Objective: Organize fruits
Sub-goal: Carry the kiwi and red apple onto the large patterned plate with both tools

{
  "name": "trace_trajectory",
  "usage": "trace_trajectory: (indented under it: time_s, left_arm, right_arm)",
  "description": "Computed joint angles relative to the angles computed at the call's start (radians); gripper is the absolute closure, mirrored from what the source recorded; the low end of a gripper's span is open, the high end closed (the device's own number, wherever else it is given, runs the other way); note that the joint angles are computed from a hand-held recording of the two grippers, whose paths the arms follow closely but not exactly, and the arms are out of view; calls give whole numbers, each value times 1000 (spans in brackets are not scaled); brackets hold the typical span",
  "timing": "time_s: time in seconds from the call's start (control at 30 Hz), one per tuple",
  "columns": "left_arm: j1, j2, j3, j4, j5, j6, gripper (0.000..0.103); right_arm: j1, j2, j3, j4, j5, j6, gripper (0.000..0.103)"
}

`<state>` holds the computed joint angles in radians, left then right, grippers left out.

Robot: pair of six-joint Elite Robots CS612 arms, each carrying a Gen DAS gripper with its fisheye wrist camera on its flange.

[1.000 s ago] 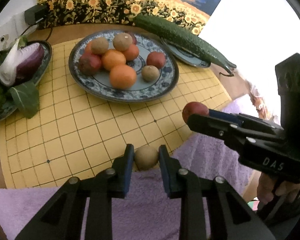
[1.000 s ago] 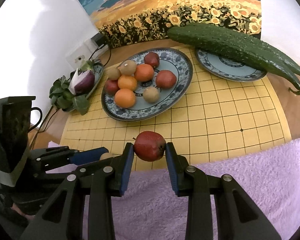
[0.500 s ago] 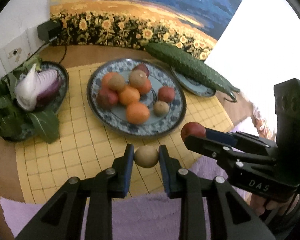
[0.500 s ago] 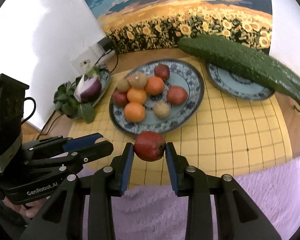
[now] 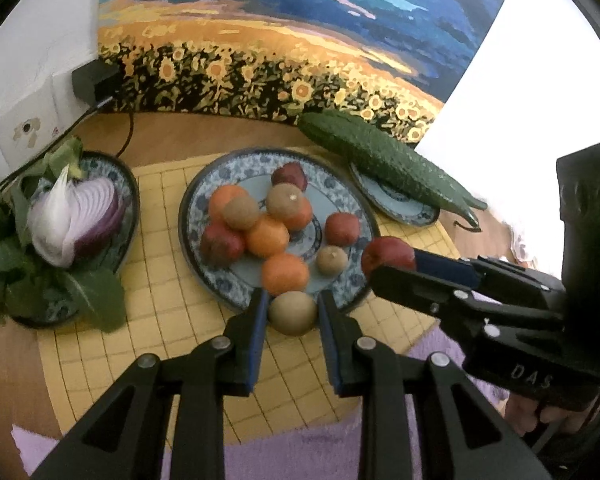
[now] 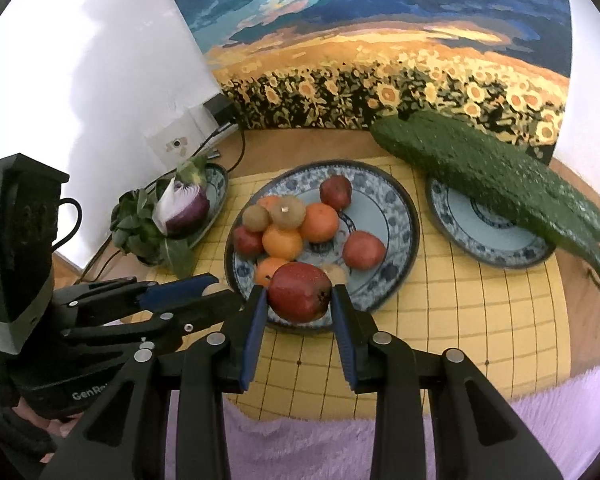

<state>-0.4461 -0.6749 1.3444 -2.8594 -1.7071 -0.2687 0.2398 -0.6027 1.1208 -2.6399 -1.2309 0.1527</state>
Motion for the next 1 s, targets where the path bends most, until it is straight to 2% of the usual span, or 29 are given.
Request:
trace_trajectory:
  time_s: [0.27,0.53,0.8,1.0]
  left_arm:
    - [13,29,-62,8,41,-10,76]
    - [32,62,-127,48,37,-13,77]
    - [33,103,-198,81,21,-19,77]
    - [26,124,-241,101,16,14,76]
  right_arm:
    - [6,52,-102,83,0,-63,69]
    - [9,110,-217,160,7,-117,69]
    - [1,148,-289,192,-30,-109,69]
    - [-10,151,-294,186,-42,-81,69]
